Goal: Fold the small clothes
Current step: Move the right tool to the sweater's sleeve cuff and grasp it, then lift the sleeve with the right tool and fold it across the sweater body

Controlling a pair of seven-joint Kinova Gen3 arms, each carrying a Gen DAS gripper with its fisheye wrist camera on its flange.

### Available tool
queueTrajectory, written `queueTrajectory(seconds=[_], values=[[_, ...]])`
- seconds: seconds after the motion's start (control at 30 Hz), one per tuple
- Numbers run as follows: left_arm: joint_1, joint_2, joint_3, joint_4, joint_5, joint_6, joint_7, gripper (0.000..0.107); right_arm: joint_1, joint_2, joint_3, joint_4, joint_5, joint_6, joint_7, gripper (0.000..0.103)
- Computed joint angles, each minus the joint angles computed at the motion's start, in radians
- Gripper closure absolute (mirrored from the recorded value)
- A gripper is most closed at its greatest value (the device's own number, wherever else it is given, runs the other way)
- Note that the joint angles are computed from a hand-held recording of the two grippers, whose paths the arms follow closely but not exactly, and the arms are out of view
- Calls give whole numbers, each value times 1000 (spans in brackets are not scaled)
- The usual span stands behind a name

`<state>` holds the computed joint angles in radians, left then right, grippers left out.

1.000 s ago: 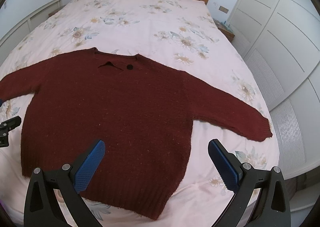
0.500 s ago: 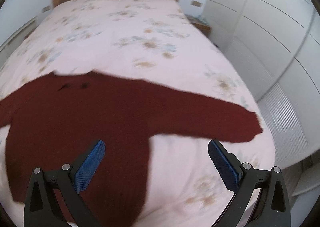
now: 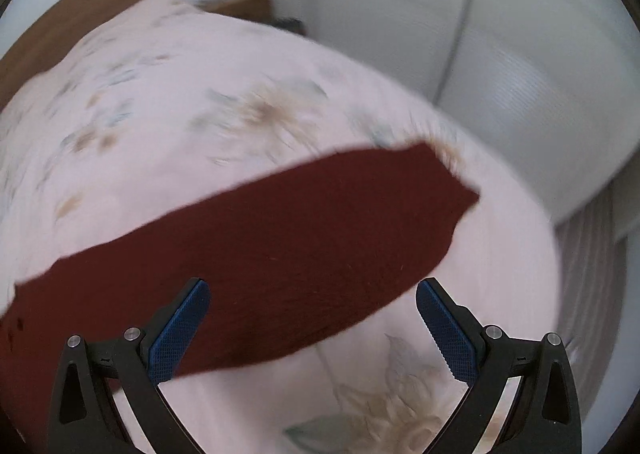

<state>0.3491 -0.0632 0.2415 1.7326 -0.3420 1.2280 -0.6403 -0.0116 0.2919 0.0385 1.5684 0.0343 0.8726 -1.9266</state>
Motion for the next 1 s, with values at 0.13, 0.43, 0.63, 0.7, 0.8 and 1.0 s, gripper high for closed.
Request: queueTrajectory(seconds=[0.13,0.43,0.63,0.7,0.8,1.0], values=[[-3,25,-9,18,14,0,-12,5,40,76,7,20,-58,-19,-13,0],[-8,36,-34,82,49,-30,-16,5,51,134,16,-6,-53,-37,-18,8],[-12,48,-37,92,45,-29,-3,5,45,129,-13,-87,-46,39,52,87],[-11,46,-39,94,47,-31,-2,5,16,102,-15,-89,-17,31,71,88],[-6,52,-33,89,30,-22,4,5,-4,38,-40,-91,-30,24,122,89],[-3,30,-35,100,27,-42,-10,5,-101,-50,-87,-193,-53,71,184,89]])
